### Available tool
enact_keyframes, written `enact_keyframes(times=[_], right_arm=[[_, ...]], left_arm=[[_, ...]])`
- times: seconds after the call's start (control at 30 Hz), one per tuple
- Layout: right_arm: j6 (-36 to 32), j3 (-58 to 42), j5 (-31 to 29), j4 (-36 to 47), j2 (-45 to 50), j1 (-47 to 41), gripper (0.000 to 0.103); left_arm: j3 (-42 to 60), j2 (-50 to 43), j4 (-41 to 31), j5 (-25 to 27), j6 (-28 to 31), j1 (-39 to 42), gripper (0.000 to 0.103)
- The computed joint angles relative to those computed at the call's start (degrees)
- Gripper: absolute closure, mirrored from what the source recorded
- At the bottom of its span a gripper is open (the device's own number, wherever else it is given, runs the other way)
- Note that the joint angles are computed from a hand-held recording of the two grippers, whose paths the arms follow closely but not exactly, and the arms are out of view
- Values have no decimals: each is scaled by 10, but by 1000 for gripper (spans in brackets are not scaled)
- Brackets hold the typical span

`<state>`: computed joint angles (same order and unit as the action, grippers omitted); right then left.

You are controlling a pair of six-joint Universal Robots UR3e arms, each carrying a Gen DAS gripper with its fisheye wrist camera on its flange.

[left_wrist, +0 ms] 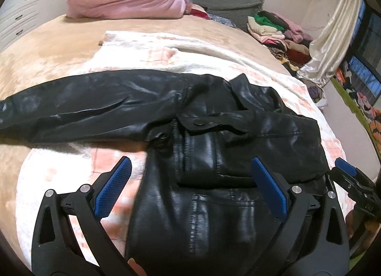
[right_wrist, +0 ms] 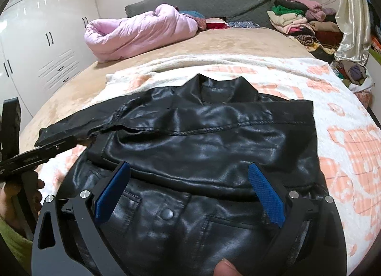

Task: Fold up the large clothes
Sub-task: 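Grasp the other sleeve cuff with the left gripper and lift it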

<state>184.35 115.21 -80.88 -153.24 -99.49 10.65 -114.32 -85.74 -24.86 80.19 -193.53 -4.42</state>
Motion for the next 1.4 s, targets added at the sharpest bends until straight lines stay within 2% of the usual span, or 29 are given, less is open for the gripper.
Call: enact_keyframes(times=[0.33,0.8,1.4], right_arm=[[17,-94,-39,0,85,84,4],[20,-225,-71,18,189,157,4],[13,-409,-82,53,326,229,4]], left_arm=[[-41,50,-7,-21,9,60,9],[-68,98,-19,-38,20,133,9],[-97,140,-36,-22,33,228,9]])
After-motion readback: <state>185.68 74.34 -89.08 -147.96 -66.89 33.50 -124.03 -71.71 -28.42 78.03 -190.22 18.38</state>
